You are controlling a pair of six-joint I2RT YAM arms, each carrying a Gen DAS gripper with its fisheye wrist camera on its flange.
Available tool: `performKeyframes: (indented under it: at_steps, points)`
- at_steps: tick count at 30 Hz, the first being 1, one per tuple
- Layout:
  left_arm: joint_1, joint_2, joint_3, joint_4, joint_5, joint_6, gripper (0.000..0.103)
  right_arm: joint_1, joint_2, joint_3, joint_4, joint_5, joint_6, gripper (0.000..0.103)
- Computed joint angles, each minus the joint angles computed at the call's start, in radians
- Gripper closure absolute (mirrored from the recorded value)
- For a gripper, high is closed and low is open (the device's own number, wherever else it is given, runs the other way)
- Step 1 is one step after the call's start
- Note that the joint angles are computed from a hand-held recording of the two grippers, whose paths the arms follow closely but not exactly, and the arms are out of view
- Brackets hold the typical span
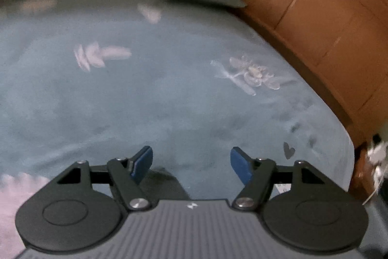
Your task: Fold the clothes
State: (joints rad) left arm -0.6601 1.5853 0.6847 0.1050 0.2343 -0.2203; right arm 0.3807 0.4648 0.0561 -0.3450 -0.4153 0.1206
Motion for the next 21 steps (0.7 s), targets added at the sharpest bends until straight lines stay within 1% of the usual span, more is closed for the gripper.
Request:
performKeyframes:
  at_steps: [2, 3, 5, 7, 8, 9, 11, 13, 14, 16, 17, 19, 20, 21]
  points:
    - [0.019, -0.116, -0.046, -0.089, -0.009, 0.04, 0.03, -0.035, 0.009, 0.011, 0.001, -0.031, -0.013, 0.042]
    - [0.029, -0.176, -0.068, -0.137, -0.015, 0.057, 0.03, -0.039, 0.044, 0.02, 0.032, -0.042, -0.016, 0.042]
    - [0.047, -0.303, -0.132, -0.232, -0.038, 0.065, 0.03, 0.001, 0.126, 0.029, 0.119, -0.025, -0.001, 0.04]
    - [0.064, -0.423, -0.205, -0.305, -0.062, 0.049, 0.029, 0.064, 0.229, 0.034, 0.228, 0.005, 0.02, 0.036]
    - [0.072, -0.483, -0.239, -0.343, -0.076, 0.039, 0.029, 0.095, 0.285, 0.037, 0.283, 0.024, 0.033, 0.036]
    - [0.071, -0.529, -0.276, -0.362, -0.096, 0.014, 0.03, 0.124, 0.34, 0.041, 0.335, 0.041, 0.045, 0.036]
    - [0.107, -0.628, -0.356, -0.39, -0.088, -0.022, 0.029, 0.173, 0.465, 0.054, 0.439, 0.075, 0.073, 0.035]
    - [0.183, -0.67, -0.432, -0.372, -0.057, -0.04, 0.029, 0.219, 0.556, 0.072, 0.493, 0.126, 0.096, 0.034]
    - [0.214, -0.656, -0.453, -0.357, -0.06, -0.042, 0.03, 0.24, 0.592, 0.081, 0.507, 0.151, 0.105, 0.034]
    - [0.249, -0.642, -0.469, -0.355, -0.095, -0.045, 0.032, 0.275, 0.603, 0.096, 0.489, 0.188, 0.124, 0.034]
    - [0.286, -0.693, -0.48, -0.379, -0.065, -0.022, 0.031, 0.292, 0.605, 0.103, 0.478, 0.205, 0.133, 0.034]
    - [0.364, -0.815, -0.495, -0.417, 0.035, 0.027, 0.029, 0.334, 0.562, 0.119, 0.422, 0.233, 0.147, 0.033]
    - [0.397, -0.845, -0.5, -0.428, 0.07, 0.053, 0.027, 0.356, 0.543, 0.126, 0.401, 0.25, 0.156, 0.033]
    - [0.432, -0.873, -0.503, -0.439, 0.107, 0.079, 0.026, 0.384, 0.538, 0.135, 0.391, 0.27, 0.172, 0.031]
